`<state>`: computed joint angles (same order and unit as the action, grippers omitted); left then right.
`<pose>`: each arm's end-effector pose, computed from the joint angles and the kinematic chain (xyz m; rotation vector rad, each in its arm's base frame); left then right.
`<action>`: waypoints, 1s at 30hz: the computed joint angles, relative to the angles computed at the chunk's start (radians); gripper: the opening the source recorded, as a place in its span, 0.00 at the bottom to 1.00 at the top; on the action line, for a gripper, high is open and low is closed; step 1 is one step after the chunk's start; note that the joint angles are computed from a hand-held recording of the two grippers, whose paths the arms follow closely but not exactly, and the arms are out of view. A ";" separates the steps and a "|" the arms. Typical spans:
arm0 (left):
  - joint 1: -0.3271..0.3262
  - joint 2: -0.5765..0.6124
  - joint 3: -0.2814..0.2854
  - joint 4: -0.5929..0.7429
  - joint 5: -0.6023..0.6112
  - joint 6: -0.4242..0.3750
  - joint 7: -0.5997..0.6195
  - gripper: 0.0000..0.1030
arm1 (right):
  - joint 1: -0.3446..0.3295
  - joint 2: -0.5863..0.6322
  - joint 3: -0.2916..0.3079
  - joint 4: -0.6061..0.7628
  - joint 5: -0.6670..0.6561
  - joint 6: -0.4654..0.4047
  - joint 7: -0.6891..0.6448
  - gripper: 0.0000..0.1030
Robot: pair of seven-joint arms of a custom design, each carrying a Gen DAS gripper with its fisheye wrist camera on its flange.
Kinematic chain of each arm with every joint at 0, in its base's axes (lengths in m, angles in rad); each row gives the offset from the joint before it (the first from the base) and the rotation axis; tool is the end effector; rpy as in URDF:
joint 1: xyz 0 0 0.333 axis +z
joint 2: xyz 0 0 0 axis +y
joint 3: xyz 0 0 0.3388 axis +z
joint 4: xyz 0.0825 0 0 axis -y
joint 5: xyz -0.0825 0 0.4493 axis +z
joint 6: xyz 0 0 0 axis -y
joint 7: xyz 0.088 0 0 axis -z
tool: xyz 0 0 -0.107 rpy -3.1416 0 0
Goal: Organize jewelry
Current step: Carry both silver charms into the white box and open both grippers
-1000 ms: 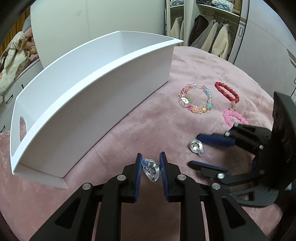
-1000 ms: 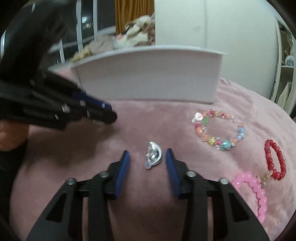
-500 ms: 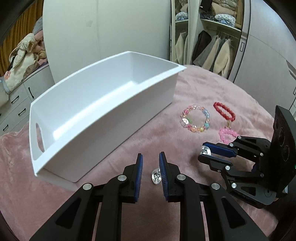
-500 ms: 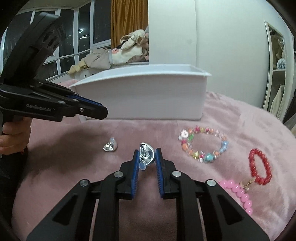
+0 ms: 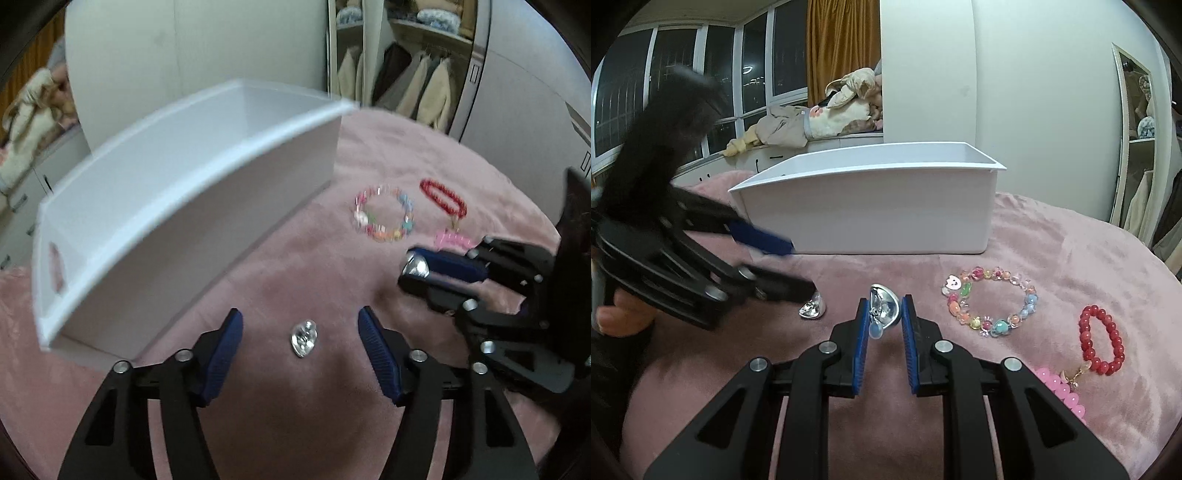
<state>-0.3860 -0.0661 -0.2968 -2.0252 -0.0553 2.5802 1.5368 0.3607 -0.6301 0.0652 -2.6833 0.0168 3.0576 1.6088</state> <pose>0.4959 -0.4069 0.5451 -1.2812 2.4796 -0.8258 0.4013 0.1831 0.5363 -1.8355 1.2427 -0.6717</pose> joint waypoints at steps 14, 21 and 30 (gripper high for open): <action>0.007 0.000 0.000 0.000 0.108 0.011 -0.124 0.22 | -0.058 -0.026 0.059 -0.010 -0.022 0.026 0.055 0.18; 0.023 -0.048 0.009 -0.038 0.075 0.095 -0.168 0.22 | -0.119 -0.022 0.121 0.011 -0.074 0.054 0.091 0.18; 0.087 -0.090 0.004 -0.092 0.204 0.251 -0.404 0.22 | -0.175 0.034 0.164 0.080 -0.115 0.099 0.123 0.18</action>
